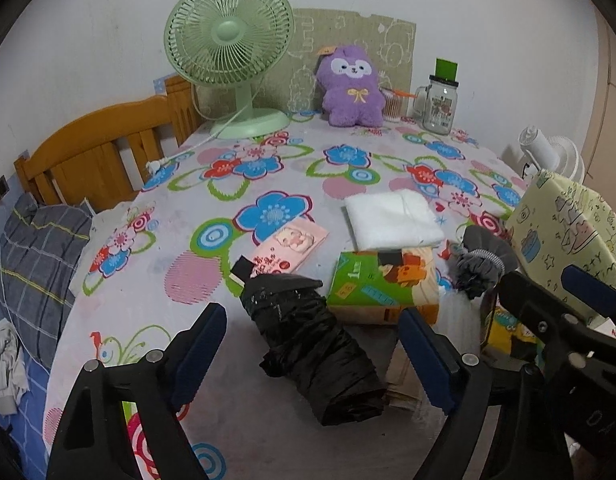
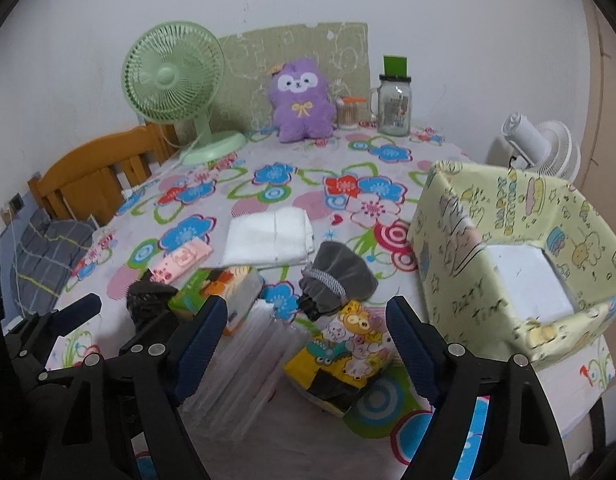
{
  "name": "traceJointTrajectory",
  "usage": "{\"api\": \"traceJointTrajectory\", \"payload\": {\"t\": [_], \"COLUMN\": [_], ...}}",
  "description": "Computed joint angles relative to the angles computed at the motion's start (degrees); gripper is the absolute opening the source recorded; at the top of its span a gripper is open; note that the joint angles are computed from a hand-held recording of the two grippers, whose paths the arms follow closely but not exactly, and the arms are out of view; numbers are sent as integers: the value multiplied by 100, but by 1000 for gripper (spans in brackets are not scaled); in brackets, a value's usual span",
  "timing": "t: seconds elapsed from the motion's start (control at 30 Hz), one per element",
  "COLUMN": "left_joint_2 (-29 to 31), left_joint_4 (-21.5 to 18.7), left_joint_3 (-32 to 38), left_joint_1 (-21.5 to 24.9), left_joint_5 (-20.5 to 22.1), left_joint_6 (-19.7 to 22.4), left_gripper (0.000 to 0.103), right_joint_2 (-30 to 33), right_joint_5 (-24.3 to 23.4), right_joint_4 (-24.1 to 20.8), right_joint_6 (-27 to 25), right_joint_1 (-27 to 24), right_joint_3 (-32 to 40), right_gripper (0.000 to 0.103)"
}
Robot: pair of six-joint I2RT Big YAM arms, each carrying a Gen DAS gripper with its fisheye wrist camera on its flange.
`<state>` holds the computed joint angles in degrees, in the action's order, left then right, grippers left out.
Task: Organize soft objects
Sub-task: 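Grasp the black umbrella with the left tool while the right tool grasps the yellow snack box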
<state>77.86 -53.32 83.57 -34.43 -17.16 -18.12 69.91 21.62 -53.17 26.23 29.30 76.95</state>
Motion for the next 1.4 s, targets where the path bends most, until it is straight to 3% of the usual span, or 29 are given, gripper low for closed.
{"api": "traceJointTrajectory", "payload": {"t": [0.43, 0.6, 1.4], "left_joint_2": [286, 393, 299], "left_joint_4": [-124, -185, 19], "left_joint_3": [9, 38, -102], "left_joint_1": [-6, 10, 35], "left_joint_5": [91, 109, 383], "left_joint_6": [-25, -76, 12], "left_gripper": [81, 77, 62], "right_joint_2": [263, 333, 362], "right_joint_5": [94, 333, 833], "right_joint_4": [-306, -353, -803], "right_joint_6": [497, 599, 1229], "right_joint_1": [-107, -69, 19], "right_joint_3": [-78, -100, -121], "right_gripper": [80, 78, 75]}}
